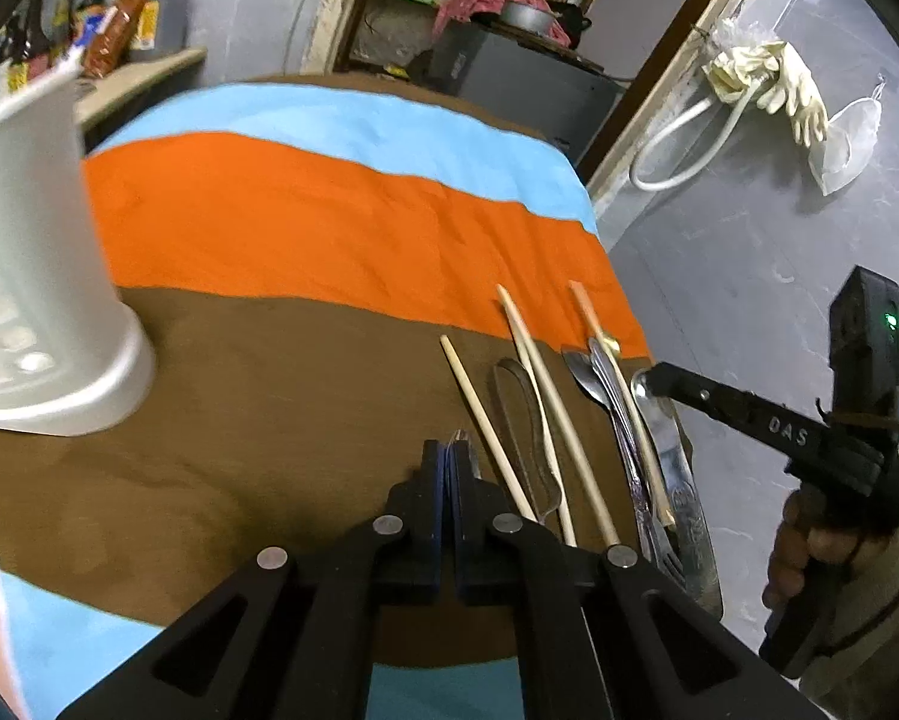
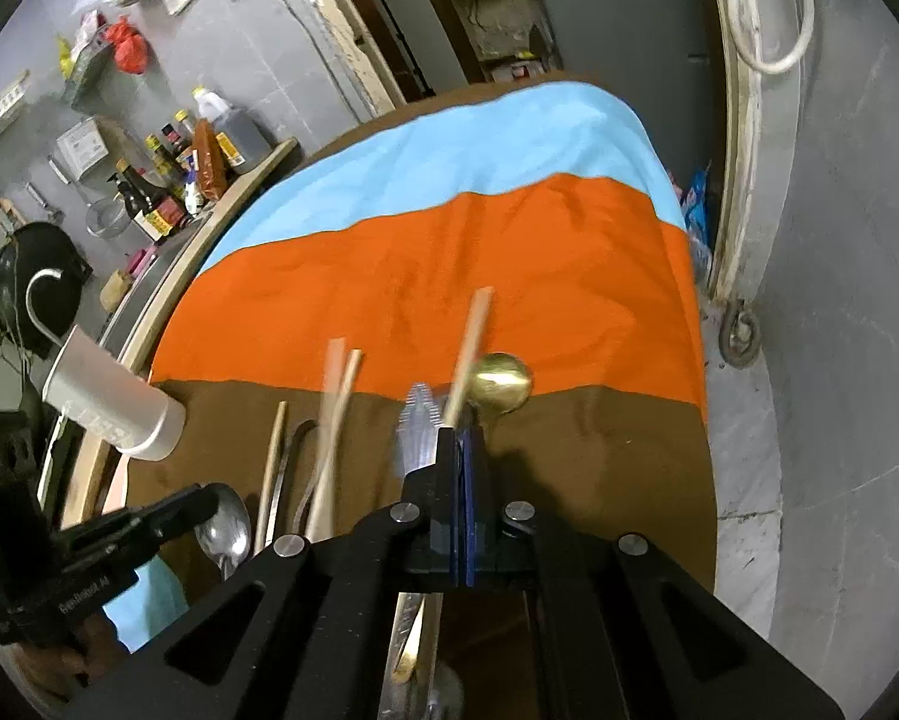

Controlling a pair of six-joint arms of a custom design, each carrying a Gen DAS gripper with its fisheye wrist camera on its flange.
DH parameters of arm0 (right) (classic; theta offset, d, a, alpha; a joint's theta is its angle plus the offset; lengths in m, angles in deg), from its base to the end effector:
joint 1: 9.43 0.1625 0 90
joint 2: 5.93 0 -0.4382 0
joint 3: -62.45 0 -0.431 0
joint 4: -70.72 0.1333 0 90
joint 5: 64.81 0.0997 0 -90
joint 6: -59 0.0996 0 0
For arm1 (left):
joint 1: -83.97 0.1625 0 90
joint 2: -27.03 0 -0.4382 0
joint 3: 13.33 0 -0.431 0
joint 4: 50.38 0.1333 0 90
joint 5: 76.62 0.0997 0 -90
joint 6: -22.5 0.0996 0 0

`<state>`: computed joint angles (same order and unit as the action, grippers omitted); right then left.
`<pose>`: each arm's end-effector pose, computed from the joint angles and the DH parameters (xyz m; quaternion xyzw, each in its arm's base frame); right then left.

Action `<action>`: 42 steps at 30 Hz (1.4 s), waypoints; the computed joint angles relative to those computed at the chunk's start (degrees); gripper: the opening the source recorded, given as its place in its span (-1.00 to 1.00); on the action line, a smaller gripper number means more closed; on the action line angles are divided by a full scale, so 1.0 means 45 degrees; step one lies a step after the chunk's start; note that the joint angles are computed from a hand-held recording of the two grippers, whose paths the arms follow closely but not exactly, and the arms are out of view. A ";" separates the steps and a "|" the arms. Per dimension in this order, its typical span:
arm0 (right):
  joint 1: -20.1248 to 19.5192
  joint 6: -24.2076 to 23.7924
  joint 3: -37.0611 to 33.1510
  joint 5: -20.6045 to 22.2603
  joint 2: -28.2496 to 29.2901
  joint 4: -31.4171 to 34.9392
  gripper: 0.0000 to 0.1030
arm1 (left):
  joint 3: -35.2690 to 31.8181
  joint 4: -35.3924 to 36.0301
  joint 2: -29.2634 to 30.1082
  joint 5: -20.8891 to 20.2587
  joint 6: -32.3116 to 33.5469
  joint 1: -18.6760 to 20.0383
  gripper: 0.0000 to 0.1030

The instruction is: Organize utensils

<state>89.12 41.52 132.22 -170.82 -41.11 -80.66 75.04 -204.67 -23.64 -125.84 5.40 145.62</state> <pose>0.2303 -0.8200 0.1298 0.1855 -0.9458 0.2182 0.1529 -0.1776 -0.7469 0.2151 0.0097 0.9157 -0.3298 0.2295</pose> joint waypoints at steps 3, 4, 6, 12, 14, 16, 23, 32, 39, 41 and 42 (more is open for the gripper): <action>0.0231 -0.0161 0.0619 -0.0174 -0.0269 -0.0792 -0.97 | 0.0377 -0.0370 -0.0351 0.0500 0.0231 -0.0195 -0.96; 0.0299 -0.0148 0.0839 -0.0207 -0.0370 -0.1111 -0.97 | 0.0501 -0.0492 -0.0458 0.0685 0.0365 -0.0260 -0.96; 0.0439 -0.0126 0.1321 -0.0175 -0.0604 -0.1806 -0.97 | 0.0781 -0.0822 -0.0702 0.1018 0.0710 -0.0389 -0.96; 0.0864 -0.0056 0.2349 -0.0222 -0.1000 -0.3638 -0.97 | 0.1370 -0.1620 -0.1406 0.1179 0.1637 -0.0571 -0.96; 0.0954 0.0111 0.2595 -0.0306 -0.1056 -0.4083 -0.97 | 0.1449 -0.1679 -0.1585 0.1084 0.1851 -0.0596 -0.96; 0.1015 0.0246 0.2850 -0.0391 -0.1110 -0.4498 -0.97 | 0.1585 -0.1752 -0.1803 0.0931 0.2071 -0.0614 -0.96; 0.1475 0.0185 0.3521 -0.0881 -0.1364 -0.5830 -0.97 | 0.2067 -0.2580 -0.2491 0.0826 0.3078 -0.0783 -0.96; 0.2353 -0.0165 0.3934 -0.1155 -0.1373 -0.7363 -0.97 | 0.2482 -0.3393 -0.3377 0.1040 0.4216 -0.0923 -0.96; 0.2914 -0.0140 0.3371 -0.1257 -0.0737 -0.7693 -0.97 | 0.2584 -0.3397 -0.3955 0.0926 0.4672 -0.0751 -0.96; 0.3037 -0.0083 0.3213 -0.1332 -0.0556 -0.7694 -0.97 | 0.2614 -0.3296 -0.4115 0.0873 0.4720 -0.0685 -0.96; 0.3096 -0.0059 0.3177 -0.1384 -0.0488 -0.7701 -0.97 | 0.2634 -0.3244 -0.4186 0.0836 0.4716 -0.0646 -0.96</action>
